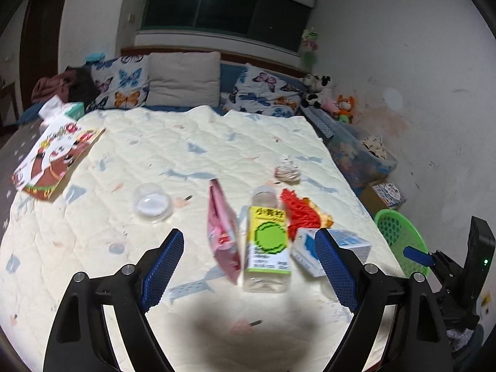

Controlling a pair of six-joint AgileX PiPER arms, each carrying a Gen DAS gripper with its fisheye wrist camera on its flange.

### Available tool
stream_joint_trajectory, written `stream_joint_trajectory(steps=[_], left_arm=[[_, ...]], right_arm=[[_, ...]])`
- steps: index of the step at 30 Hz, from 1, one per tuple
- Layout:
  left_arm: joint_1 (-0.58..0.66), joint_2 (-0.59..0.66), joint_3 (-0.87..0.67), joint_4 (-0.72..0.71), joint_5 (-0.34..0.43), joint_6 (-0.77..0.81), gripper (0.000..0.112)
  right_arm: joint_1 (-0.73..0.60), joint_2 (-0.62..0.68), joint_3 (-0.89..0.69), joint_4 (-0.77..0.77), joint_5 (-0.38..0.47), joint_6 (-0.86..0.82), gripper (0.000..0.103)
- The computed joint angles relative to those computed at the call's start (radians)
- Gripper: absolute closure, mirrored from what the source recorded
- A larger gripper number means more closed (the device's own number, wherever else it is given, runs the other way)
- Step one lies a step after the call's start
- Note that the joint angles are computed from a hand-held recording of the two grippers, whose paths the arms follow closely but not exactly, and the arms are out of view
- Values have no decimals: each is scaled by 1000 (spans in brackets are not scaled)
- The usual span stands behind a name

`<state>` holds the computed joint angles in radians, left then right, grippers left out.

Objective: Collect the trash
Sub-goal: 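Grasp the pink snack bag with the left tool while the right tool grasps the clear jelly cup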

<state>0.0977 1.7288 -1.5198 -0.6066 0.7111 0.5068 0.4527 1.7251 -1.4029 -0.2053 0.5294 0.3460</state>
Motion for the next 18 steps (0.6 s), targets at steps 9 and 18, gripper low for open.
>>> stream_joint_trajectory(steps=[9,18], left_arm=[[23,35,20,-14,-7,9,29],[32,85,-10,5,10,9,32]], right_arm=[[8,61,-29,126,-3,-76,8],[-1,161,-68,241,-20,-90,19]])
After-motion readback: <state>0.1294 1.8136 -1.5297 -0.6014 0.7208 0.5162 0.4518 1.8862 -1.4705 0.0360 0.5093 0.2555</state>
